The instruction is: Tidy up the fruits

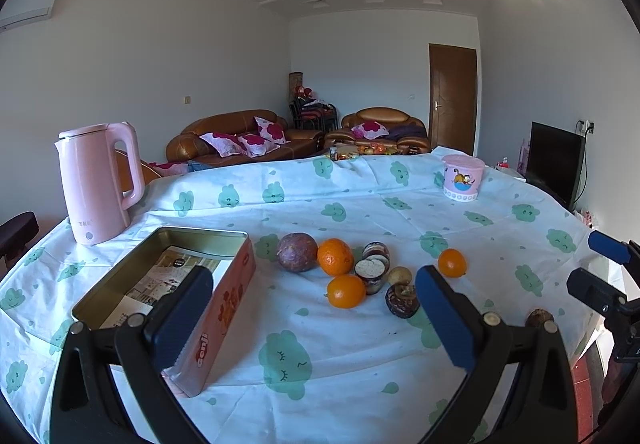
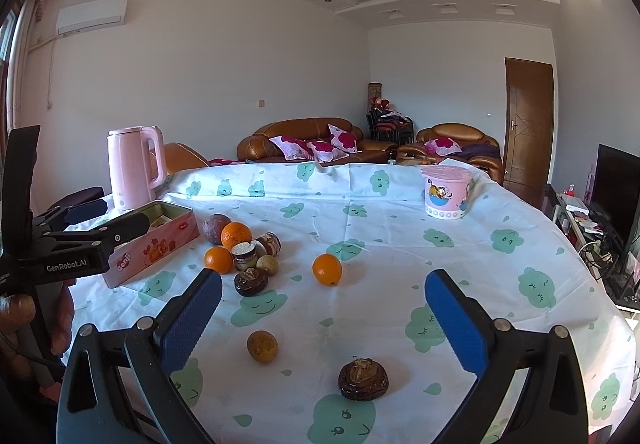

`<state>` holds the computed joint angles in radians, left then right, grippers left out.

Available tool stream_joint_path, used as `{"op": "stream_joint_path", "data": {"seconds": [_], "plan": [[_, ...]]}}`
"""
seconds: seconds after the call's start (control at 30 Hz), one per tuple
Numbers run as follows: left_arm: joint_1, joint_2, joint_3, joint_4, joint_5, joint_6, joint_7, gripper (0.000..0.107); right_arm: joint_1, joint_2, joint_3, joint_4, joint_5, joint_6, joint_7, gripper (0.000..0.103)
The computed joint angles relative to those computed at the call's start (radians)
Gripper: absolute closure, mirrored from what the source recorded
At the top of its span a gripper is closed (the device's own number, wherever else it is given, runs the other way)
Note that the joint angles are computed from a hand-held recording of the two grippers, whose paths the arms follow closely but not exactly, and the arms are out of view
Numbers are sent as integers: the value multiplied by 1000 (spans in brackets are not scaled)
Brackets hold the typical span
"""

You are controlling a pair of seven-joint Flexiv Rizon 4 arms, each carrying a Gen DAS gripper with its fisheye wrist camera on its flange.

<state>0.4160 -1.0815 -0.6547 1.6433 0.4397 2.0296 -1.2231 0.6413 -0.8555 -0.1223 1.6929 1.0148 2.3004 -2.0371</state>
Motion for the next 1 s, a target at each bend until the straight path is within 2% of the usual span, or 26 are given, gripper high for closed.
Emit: {"op": "stream_joint_path", "data": {"seconds": [1.0], "plan": [[1,-9,5,-1,-3,-1,8,4,17,-11,-23,-6,7,-32,17,1]]}}
